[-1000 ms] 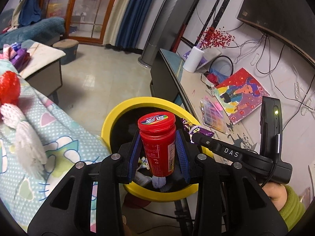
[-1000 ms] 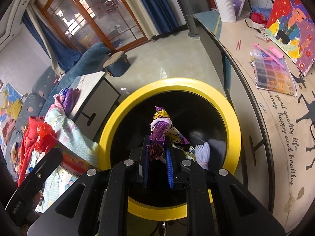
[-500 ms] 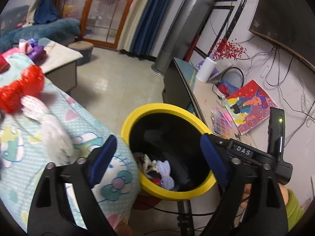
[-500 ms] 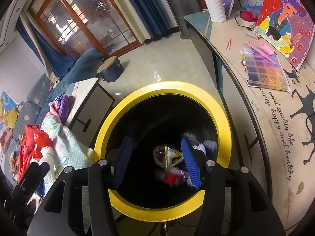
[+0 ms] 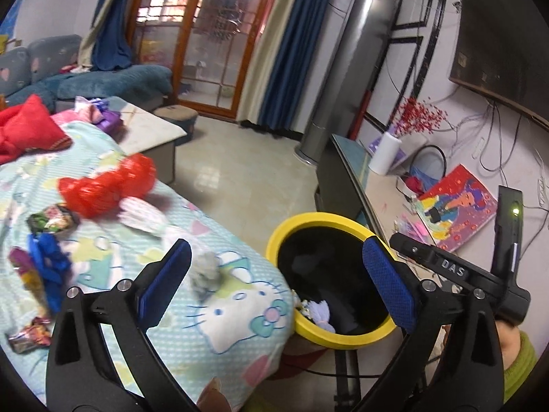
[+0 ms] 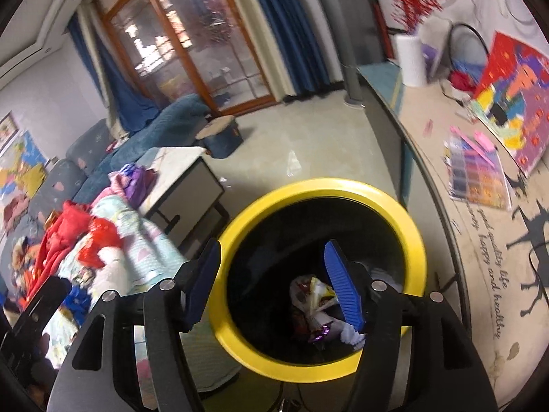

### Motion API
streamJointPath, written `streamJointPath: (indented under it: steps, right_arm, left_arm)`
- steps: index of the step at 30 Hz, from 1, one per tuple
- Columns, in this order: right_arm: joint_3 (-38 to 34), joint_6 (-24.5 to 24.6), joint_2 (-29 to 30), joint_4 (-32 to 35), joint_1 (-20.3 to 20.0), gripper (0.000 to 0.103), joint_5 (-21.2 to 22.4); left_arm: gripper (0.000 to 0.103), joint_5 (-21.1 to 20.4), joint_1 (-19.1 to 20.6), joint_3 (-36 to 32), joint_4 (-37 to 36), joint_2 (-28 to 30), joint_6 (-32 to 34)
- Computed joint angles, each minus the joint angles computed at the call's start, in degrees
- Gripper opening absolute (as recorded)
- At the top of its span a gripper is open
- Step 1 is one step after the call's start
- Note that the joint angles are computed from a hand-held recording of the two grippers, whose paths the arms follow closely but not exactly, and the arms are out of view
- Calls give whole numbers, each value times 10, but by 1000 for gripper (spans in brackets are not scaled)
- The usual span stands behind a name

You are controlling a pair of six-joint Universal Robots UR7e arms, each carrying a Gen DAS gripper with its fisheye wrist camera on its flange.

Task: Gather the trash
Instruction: 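Move both open tools back over the trash on the bed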

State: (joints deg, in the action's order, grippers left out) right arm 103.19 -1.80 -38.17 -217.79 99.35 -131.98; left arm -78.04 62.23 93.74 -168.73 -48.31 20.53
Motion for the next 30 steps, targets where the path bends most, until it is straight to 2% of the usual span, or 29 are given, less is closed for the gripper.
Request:
streamJointPath:
  steps: [14, 30]
  right_arm:
    - [-63, -103, 55, 19, 51, 65, 22]
    - [-114, -146, 94, 68, 81, 71, 42]
  left_arm:
    - [92, 29, 16, 20, -57, -40, -16]
    - [92, 42, 42, 16, -72, -64, -32]
